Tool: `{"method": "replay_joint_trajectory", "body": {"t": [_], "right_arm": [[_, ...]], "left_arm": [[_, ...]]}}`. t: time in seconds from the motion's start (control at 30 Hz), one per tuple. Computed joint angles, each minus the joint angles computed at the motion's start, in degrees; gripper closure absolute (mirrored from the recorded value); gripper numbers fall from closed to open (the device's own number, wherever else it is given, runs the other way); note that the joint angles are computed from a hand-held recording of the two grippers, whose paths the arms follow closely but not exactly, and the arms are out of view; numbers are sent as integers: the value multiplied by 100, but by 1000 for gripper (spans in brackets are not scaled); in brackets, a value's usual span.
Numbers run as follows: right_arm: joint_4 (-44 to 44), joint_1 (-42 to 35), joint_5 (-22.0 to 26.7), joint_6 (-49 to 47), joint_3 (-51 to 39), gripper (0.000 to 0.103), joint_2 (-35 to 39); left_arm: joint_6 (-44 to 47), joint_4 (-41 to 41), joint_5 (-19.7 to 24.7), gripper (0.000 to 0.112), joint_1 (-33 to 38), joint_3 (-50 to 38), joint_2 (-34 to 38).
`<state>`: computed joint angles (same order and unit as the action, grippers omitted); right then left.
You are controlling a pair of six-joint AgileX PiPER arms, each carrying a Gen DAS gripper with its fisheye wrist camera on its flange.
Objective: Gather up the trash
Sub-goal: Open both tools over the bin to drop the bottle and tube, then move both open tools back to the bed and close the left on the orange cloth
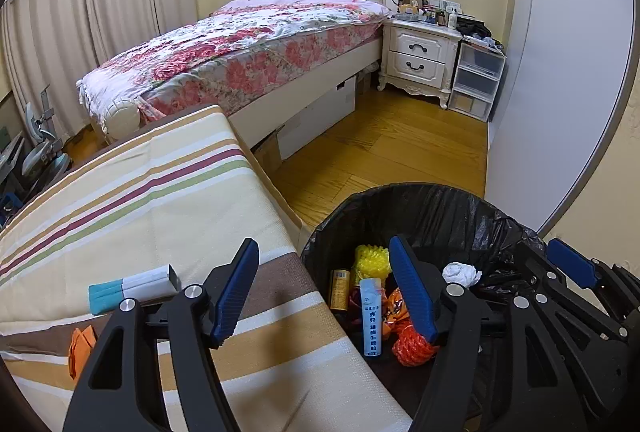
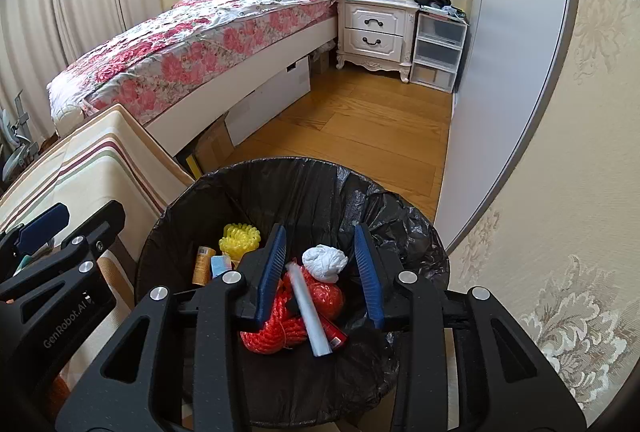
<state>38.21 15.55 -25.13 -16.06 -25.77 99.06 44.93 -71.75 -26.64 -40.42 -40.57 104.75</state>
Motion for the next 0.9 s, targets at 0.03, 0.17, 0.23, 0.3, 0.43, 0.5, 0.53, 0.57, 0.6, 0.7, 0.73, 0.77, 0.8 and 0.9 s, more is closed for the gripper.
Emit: {"method": "replay_joint_trajectory", "body": {"t": [0.03, 0.17, 0.23, 0.3, 0.43, 0.5, 0.53, 0.57, 0.6, 0.7, 0.73, 0.77, 0.8, 0.9], "right_arm": [[5, -6, 7, -8, 4, 66, -16], [104, 35, 0, -94, 44, 62, -106], [169, 77, -12, -139, 63, 59, -147], [253, 139, -22, -199, 77, 56, -185], [318, 283, 3, -222, 97, 55, -247], [442, 409, 5, -314, 99, 53, -287], [516, 477, 2, -370, 98, 52, -305], [608, 551, -2, -434, 102, 51, -331], [667, 619, 1, -475, 102, 50, -352], [786, 808, 18, -553, 95, 50, -393], [821, 885, 33, -574, 93, 50, -413], [895, 971, 37, -613, 90, 50, -429], [969, 1064, 48, -656, 83, 50, -445], [1225, 1351, 36, -811, 42, 50, -436]], "left_arm": [[13, -18, -12, 44, -3, 17, -17], [-48, -1, -72, 41, 15, 132, -111], [-84, -13, -114, 41, 25, 220, -181], [-142, 7, -150, 41, 60, 330, -267], [-239, 21, -229, 41, 109, 583, -462], [-260, 17, -293, 41, 148, 737, -583], [-258, -3, -323, 41, 164, 797, -630], [-266, -17, -353, 41, 193, 870, -686], [-293, -25, -383, 41, 217, 934, -725], [-356, -29, -419, 41, 344, 1148, -864], [-369, -35, -433, 41, 379, 1220, -913], [-423, 14, -441, 41, 440, 1305, -957], [-468, 29, -464, 41, 498, 1411, -1021], [-646, 163, -528, 40, 685, 1723, -1205]]}}
